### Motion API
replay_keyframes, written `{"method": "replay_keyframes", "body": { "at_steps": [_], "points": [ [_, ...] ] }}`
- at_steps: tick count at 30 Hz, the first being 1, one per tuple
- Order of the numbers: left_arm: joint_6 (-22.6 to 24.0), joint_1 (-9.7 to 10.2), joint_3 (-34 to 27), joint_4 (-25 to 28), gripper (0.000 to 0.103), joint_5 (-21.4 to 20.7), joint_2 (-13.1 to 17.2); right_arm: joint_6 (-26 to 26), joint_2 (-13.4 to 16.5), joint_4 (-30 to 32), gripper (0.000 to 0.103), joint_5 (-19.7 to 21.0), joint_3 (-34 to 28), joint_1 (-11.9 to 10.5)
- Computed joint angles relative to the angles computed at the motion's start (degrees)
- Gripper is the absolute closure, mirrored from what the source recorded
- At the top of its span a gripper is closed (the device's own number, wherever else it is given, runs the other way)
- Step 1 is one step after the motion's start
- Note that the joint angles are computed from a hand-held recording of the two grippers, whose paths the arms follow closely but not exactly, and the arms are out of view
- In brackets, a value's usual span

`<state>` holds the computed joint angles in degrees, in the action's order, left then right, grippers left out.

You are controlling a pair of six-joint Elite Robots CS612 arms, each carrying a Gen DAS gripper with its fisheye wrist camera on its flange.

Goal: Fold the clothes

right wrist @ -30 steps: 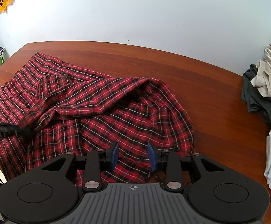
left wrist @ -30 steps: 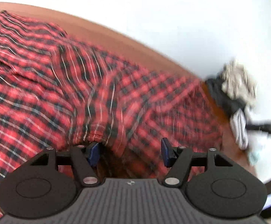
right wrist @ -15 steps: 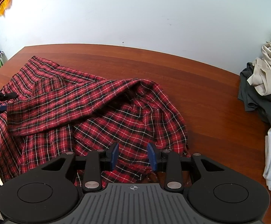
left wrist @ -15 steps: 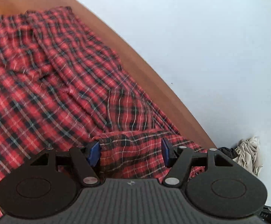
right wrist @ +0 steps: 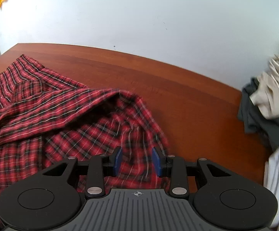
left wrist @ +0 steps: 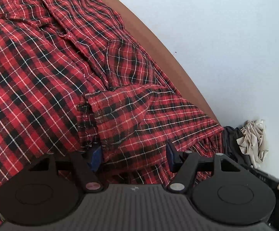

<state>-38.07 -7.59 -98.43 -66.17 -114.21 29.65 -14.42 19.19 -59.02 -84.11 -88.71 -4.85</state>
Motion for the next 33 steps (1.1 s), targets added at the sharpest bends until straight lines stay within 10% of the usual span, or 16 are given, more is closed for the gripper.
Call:
{"method": "replay_keyframes", "body": {
  "at_steps": [4,13,18,24,33],
  "points": [
    [-0.3,-0.07,0.0,-0.5,0.093,1.5,-0.2,-6.0,-0.1,-5.2,0.066,0.0,4.2,0.2],
    [-4.2,0.45,1.8,-5.5,0.099,8.2,-2.2,-23.3,-1.3,-13.6,0.06,2.9,13.9,1.3],
    [-6.5,0.18,4.0,-7.0,0.099,13.7,-4.3,-29.7,-3.4,-10.9,0.098,2.6,17.5,1.9],
    [-5.3,-0.45,4.7,-2.6,0.099,17.5,-5.2,-27.6,-0.2,-17.7,0.098,4.3,10.6,0.7],
    [-4.1,-0.56,5.3,2.8,0.099,20.4,-5.7,-47.8,5.0,-7.0,0.098,4.4,0.3,0.4]
  ]
}}
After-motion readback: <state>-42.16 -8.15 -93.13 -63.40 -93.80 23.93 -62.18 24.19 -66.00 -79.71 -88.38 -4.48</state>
